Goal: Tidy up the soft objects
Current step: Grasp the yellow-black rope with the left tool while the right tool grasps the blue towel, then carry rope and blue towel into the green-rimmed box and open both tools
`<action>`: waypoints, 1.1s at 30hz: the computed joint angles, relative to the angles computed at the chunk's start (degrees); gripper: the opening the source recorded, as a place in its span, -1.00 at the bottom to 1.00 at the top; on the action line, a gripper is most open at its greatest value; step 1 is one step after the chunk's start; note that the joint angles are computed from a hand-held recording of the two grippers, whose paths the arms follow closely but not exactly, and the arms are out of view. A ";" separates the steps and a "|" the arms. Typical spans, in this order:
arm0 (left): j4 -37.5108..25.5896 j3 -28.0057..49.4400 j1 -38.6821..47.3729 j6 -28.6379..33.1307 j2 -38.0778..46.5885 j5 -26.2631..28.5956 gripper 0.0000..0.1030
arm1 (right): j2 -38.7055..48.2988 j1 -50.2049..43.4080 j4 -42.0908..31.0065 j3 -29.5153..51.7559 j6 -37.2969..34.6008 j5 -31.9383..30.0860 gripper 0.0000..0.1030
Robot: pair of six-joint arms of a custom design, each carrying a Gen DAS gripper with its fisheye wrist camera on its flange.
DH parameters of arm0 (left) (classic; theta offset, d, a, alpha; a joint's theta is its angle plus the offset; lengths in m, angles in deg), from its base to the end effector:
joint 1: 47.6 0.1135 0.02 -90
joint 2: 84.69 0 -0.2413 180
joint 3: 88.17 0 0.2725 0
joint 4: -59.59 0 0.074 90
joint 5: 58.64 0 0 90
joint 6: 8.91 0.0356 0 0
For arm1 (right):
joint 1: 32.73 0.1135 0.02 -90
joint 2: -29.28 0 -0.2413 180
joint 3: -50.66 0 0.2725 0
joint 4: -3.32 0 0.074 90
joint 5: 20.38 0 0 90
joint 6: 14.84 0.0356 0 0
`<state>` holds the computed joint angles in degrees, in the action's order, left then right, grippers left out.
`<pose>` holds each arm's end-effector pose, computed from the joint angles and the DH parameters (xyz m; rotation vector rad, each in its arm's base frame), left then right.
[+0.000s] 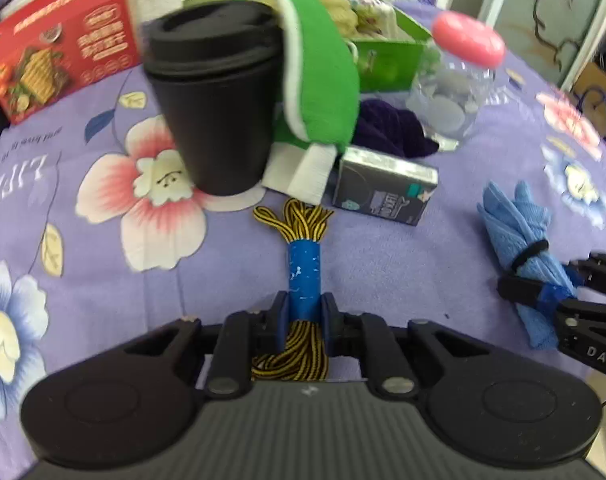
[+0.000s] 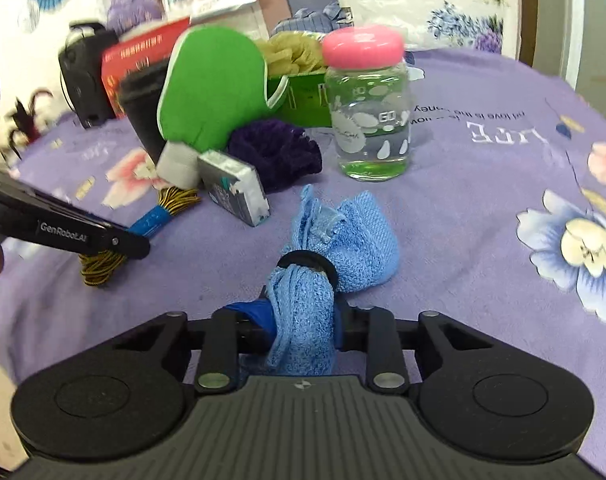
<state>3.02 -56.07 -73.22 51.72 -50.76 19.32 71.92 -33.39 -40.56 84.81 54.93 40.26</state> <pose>0.1377 -0.0578 0.1468 -0.1599 2.5531 -0.0948 0.1763 0.0154 0.1535 -0.6116 2.3010 0.4645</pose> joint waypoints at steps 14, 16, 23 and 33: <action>-16.38 12.66 17.77 3.55 -10.97 8.39 -0.78 | 6.93 -9.07 0.58 13.16 1.61 -20.16 -0.82; -11.73 17.53 22.65 8.97 -3.99 9.30 -0.78 | 13.97 -5.57 7.47 18.84 3.62 -17.64 -0.82; 5.23 38.64 33.24 17.58 29.49 17.05 -0.77 | 46.83 4.66 13.50 49.51 6.22 -8.93 -0.80; 7.02 63.41 34.91 21.29 62.45 19.58 0.33 | 80.64 10.03 -0.76 87.43 11.37 -1.21 -0.59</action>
